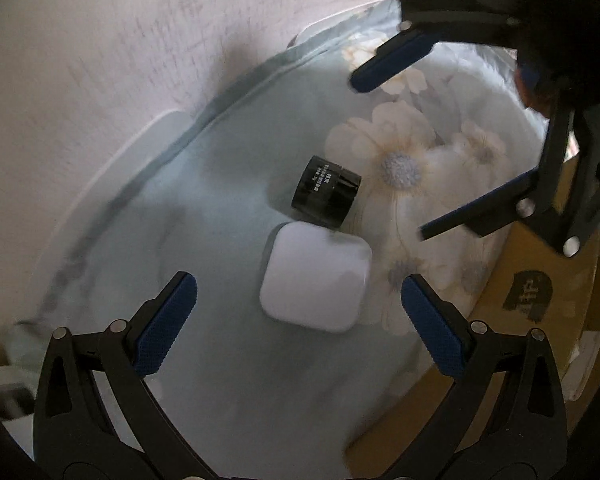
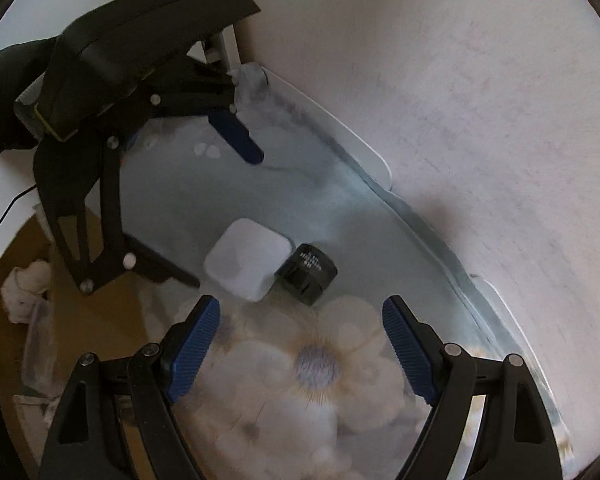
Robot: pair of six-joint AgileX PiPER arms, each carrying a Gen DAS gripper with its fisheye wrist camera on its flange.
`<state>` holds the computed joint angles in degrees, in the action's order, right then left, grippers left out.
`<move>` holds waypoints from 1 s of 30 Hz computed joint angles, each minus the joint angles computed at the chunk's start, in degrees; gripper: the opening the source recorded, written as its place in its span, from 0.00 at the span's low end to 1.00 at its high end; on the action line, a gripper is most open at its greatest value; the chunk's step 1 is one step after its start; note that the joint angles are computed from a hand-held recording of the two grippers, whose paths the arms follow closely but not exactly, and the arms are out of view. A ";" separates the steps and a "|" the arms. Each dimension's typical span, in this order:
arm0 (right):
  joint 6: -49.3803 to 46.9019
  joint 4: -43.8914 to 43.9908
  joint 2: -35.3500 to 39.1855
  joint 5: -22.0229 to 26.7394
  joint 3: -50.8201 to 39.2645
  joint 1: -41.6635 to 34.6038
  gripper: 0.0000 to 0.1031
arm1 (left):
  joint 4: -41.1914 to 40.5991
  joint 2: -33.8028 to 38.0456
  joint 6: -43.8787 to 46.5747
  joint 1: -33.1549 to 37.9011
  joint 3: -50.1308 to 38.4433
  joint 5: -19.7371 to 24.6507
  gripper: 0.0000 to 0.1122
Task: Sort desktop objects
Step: 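Move both tools back to the tray toward the white case and black jar, then grasp the white square case with the left tool while the right tool grasps the black jar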
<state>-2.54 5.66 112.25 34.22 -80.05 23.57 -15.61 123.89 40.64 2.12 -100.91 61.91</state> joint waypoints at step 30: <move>-10.98 13.32 5.78 -1.65 -1.57 -5.31 0.41 | -2.42 -7.72 1.70 -0.41 14.22 -11.70 0.54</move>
